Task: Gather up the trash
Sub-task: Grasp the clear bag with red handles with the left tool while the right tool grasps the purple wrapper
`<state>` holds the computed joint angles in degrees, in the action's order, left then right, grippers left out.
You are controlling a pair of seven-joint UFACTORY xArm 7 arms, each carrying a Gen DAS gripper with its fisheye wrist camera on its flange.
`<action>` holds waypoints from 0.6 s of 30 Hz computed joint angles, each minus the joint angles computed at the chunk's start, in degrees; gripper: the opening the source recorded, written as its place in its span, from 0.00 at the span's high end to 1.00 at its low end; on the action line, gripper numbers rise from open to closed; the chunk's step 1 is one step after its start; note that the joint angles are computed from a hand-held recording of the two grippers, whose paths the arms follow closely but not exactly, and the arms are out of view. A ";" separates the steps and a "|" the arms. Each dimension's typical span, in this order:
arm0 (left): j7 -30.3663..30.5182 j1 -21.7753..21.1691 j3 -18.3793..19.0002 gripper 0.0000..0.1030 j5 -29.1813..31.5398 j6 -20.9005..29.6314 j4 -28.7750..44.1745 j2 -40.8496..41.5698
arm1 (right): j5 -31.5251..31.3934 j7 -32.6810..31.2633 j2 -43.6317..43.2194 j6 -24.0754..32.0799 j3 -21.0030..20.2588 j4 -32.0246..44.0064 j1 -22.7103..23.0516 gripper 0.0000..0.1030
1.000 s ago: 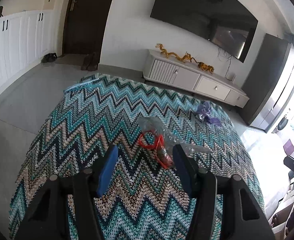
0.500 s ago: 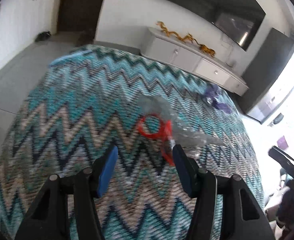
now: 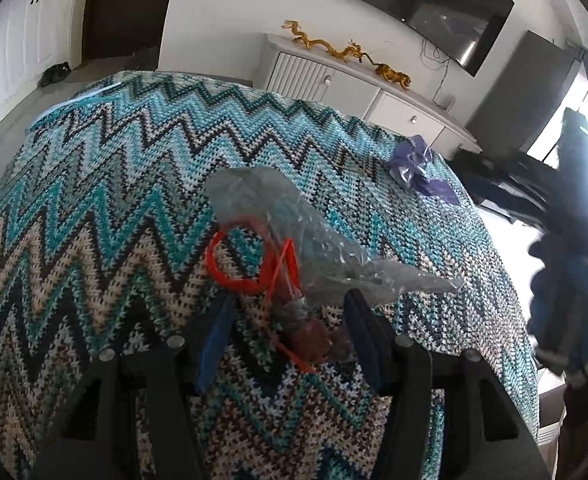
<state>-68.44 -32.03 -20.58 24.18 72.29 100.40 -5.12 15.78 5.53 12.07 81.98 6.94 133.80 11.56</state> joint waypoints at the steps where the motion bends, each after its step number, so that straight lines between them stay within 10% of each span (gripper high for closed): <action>1: 0.33 0.01 0.09 0.48 0.01 -0.56 -0.46 -0.25 | -0.59 0.58 1.91 0.22 0.11 2.08 0.52 0.36; 9: 2.70 0.37 0.14 0.48 0.15 -4.44 -1.98 -0.07 | -4.94 1.71 10.76 3.76 0.17 11.56 4.51 0.37; 11: 2.65 0.48 0.40 0.49 -0.15 -5.34 -2.72 -0.52 | -5.89 1.61 11.08 3.85 -0.02 11.90 4.98 0.50; 18: 2.63 1.48 0.10 0.84 -1.47 -7.01 -5.06 -2.20 | -1.99 -4.83 -1.42 -1.04 0.74 -4.19 2.26 0.63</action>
<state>-65.81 -30.55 -20.48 22.71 65.28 95.34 -7.32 13.79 0.69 10.65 80.94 7.68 129.60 13.83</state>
